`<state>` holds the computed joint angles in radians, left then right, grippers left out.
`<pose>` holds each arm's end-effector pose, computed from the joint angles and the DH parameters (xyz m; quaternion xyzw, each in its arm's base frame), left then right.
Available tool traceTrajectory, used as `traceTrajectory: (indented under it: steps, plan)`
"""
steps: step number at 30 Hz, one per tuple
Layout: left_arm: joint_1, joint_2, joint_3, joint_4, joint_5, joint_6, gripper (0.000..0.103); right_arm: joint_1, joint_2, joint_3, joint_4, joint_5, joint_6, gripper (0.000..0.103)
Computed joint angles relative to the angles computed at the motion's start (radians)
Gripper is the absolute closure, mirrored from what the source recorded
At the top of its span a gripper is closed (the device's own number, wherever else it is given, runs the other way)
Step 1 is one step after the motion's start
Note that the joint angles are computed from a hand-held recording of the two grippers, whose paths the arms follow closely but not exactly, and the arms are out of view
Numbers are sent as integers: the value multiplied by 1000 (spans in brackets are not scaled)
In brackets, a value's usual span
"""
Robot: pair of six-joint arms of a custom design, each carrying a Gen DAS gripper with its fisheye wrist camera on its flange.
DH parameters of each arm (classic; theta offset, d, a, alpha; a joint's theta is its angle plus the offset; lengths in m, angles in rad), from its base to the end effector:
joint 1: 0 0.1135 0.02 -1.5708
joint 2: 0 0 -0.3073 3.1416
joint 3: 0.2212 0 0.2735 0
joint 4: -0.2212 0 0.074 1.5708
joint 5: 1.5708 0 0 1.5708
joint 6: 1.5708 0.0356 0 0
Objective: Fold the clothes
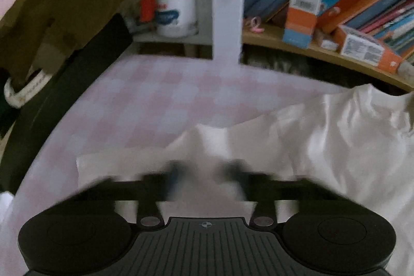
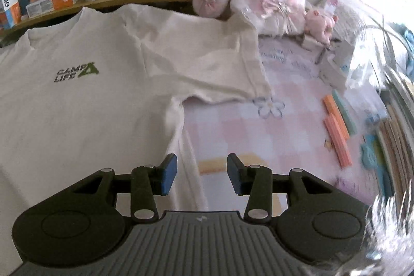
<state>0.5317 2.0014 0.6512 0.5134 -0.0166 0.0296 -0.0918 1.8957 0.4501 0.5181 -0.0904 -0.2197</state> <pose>0.2916 0.1722 0.0641 -0.2347 0.9034 0.1068 0.3426 0.2757 -0.0222 0.0599 -0.0748 0.9449 -0.0066 0.3186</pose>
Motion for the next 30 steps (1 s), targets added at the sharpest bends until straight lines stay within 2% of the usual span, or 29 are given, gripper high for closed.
traceTrajectory:
  steps: [3, 5, 7, 10, 13, 17, 18, 20, 21, 22, 23, 25, 26, 27, 30]
  plan:
    - [-13, 33, 16, 45, -44, 20, 102, -12, -15, -6, -53, 4, 37, 65]
    - [-31, 57, 58, 37, -64, 55, 102, -23, -31, -19, -80, -14, 56, 69]
    - [-34, 83, 129, -14, -69, 77, 102, -26, -55, -26, -124, -51, 59, 75]
    - [-36, 122, 237, -91, -80, 99, 102, 19, -93, -46, -157, -62, 82, 79]
    - [-33, 156, 334, -146, -110, 64, 102, 81, -121, -66, -172, -75, 122, 85]
    - [-21, 169, 404, -207, -108, 33, 101, 194, -124, -77, -136, -45, 178, 86]
    - [-14, 159, 394, -206, -86, 36, 94, 214, -123, -78, -129, -32, 178, 86]
    - [1, 124, 353, -194, -29, 54, 93, 234, -122, -79, -123, -19, 167, 85]
    - [10, 98, 321, -181, 5, 71, 88, 232, -123, -79, -124, -20, 157, 85]
    - [17, 67, 283, -170, 36, 94, 80, 230, -124, -79, -125, -21, 146, 84]
    - [22, 30, 228, -144, 59, 121, 75, 220, -126, -82, -126, -27, 134, 84]
    - [33, -56, 111, -102, 114, 187, 56, 208, -135, -95, -122, -39, 98, 85]
    - [36, -101, 47, -85, 131, 213, 53, 199, -139, -100, -123, -46, 73, 96]
    - [37, -148, -18, -68, 146, 237, 52, 189, -143, -104, -125, -53, 48, 99]
    - [53, -284, -185, -75, 186, 295, 52, 151, -157, -109, -141, -51, 0, 99]
